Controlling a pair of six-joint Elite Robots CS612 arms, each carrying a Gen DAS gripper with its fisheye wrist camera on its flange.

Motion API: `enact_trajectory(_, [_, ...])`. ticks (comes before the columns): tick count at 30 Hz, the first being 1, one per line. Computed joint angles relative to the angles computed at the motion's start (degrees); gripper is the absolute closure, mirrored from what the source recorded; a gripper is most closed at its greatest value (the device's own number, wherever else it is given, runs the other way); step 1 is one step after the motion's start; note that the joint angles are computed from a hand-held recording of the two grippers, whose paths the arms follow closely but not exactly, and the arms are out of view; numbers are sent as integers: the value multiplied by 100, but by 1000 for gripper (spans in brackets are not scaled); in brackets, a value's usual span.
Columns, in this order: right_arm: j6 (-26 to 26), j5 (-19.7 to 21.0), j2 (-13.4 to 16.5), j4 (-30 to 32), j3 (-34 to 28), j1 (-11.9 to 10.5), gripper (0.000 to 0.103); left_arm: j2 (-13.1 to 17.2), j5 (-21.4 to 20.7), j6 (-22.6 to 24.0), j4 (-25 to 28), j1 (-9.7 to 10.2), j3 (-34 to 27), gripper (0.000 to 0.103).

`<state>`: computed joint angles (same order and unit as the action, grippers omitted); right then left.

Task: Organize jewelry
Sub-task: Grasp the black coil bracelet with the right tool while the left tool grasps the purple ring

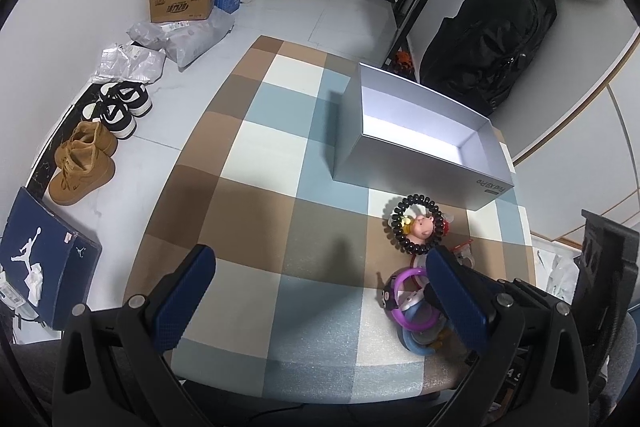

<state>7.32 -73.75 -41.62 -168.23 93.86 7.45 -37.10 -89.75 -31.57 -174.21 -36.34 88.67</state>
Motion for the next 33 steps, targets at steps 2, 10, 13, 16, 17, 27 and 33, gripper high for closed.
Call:
enact_trajectory(2, [28, 76, -11, -41, 18, -18, 55, 0, -25, -35, 40, 3, -13, 1])
enact_trajectory(10, [171, 98, -108, -458, 184, -82, 56, 2, -2, -108, 59, -25, -53, 1])
enact_trajectory(13, [255, 88, -151, -653, 259, -112, 56, 19, -51, -50, 120, -43, -63, 1])
enact_trajectory(16, [327, 10, -234, -867, 388, -146, 56, 35, -283, 105, 187, -64, -63, 1])
enact_trajectory(17, [353, -39, -259, -945, 426, -158, 56, 52, -407, 194, 206, -75, -72, 1])
enact_trajectory(27, [773, -297, -471, -1340, 725, -316, 56, 109, -801, 918, 705, -194, -208, 9])
enact_trajectory(33, [923, -306, -506, -1350, 787, -378, 56, 136, -422, 1138, 1082, -285, -348, 19])
